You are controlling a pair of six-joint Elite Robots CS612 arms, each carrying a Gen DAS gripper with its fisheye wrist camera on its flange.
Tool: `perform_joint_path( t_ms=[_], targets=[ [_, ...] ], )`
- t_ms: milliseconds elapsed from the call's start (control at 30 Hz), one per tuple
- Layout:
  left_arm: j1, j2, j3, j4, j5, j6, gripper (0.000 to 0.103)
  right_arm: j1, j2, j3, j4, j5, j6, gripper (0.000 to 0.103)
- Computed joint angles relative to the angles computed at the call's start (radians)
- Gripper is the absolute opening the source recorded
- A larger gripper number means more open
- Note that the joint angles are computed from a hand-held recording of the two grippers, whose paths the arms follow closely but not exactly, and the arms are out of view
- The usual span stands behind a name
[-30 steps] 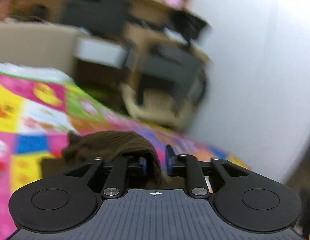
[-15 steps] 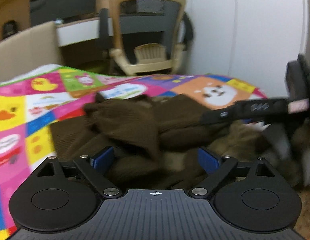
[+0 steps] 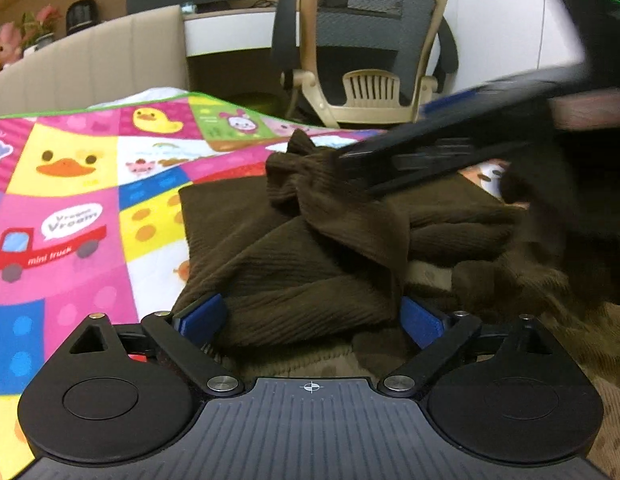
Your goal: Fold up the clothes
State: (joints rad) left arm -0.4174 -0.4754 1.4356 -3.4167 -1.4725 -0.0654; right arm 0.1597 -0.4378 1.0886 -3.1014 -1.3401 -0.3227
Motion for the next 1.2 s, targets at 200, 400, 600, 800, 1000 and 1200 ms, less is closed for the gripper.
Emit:
perform_joint_path(
  t_ms=[200, 400, 600, 800, 1000, 1200],
  targets=[
    [0.001, -0.003, 0.007, 0.013, -0.002, -0.004, 0.099, 0.034, 0.067, -0.004, -0.400, -0.448, -0.217, 0.103],
    [0.009, -0.006, 0.009, 0.023, -0.044, 0.003, 0.100, -0.050, -0.030, 0.170, -0.350, -0.441, -0.018, 0.103],
    [0.010, -0.014, 0.015, 0.022, -0.082, 0.001, 0.100, -0.145, -0.116, 0.307, -0.247, 0.001, 0.310, 0.103],
    [0.005, -0.020, -0.004, -0.037, -0.160, 0.056, 0.100, -0.133, -0.065, 0.163, -0.155, 0.151, 0.470, 0.103],
    [-0.002, -0.009, -0.026, 0.052, -0.108, 0.036, 0.100, -0.068, 0.041, -0.071, -0.019, 0.144, 0.433, 0.103],
    [0.015, -0.009, -0.005, 0.103, -0.139, -0.015, 0.100, -0.074, 0.084, -0.139, 0.022, 0.287, 0.584, 0.103]
  ],
)
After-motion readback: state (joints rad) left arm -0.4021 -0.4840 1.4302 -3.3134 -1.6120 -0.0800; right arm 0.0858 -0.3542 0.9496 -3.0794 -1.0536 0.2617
